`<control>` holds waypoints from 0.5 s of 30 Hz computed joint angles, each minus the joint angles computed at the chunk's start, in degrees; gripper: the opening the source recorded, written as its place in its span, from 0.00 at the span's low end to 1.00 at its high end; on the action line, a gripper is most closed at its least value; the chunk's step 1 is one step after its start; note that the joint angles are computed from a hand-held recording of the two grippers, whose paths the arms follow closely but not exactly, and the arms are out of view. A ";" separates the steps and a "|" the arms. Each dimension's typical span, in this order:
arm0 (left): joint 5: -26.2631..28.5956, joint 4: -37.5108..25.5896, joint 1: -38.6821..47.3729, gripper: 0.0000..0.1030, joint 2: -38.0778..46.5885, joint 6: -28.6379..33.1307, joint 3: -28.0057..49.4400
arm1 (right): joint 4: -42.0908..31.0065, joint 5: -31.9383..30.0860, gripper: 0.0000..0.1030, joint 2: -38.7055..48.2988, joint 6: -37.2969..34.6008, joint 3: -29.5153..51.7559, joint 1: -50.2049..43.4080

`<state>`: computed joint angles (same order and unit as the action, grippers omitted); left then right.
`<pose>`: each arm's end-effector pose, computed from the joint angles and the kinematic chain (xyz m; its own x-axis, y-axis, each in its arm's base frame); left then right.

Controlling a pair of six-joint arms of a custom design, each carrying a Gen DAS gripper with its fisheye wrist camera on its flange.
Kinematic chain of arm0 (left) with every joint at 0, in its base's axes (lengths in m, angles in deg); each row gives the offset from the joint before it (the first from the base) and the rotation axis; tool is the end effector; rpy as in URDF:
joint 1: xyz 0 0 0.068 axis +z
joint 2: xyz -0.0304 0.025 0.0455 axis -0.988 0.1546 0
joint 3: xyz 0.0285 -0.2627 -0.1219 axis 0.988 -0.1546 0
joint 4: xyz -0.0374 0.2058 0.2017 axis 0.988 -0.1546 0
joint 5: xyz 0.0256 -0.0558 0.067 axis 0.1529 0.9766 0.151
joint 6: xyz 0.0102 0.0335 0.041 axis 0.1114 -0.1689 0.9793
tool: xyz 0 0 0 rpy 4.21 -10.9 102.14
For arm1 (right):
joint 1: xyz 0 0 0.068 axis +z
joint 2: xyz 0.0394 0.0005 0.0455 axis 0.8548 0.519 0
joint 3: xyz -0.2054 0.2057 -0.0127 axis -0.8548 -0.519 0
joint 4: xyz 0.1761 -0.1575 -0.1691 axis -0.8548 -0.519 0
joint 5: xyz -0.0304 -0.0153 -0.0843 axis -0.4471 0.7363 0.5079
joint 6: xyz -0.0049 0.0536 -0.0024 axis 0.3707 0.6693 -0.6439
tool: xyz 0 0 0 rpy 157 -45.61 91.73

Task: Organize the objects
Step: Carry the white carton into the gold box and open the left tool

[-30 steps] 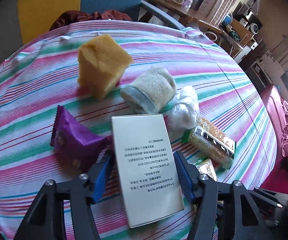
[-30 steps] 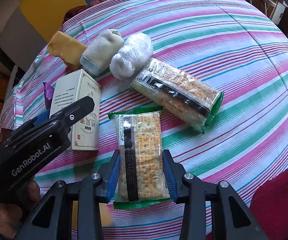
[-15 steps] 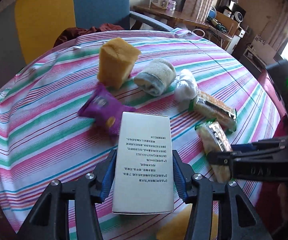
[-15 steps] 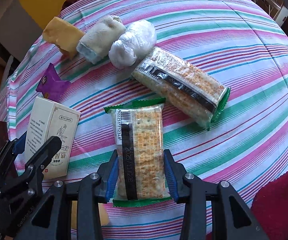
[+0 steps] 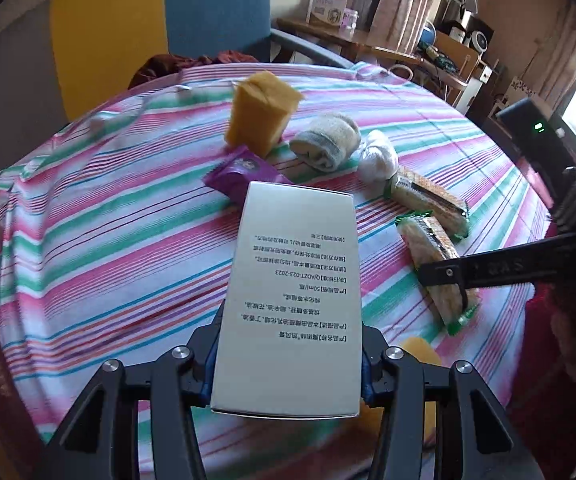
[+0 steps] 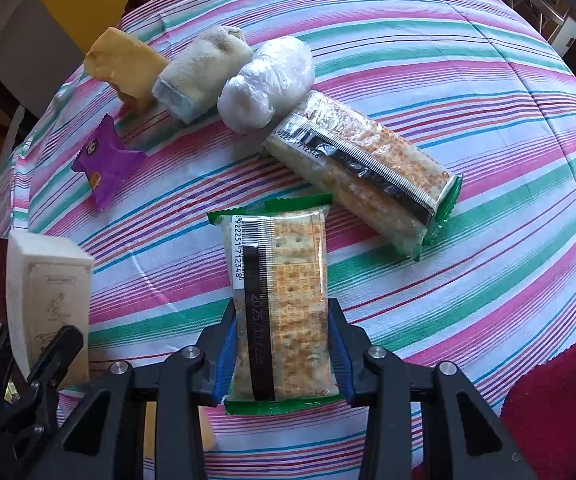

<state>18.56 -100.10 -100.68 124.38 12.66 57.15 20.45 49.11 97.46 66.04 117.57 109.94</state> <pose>0.3381 -0.1371 0.1902 -0.4819 0.6961 -0.5322 0.8618 0.4864 -0.1441 0.2126 0.2571 0.2065 -0.7193 0.6847 -0.1174 0.6623 0.7269 0.1818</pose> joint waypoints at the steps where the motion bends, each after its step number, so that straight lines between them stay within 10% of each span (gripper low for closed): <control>1: 1.04 -1.09 1.37 0.50 -0.80 0.61 -0.10 | -0.20 0.12 0.39 -0.04 0.35 0.15 0.33; 15: 9.06 -15.76 31.92 0.50 11.57 2.88 26.36 | -2.32 0.83 0.39 -0.37 2.04 1.56 2.08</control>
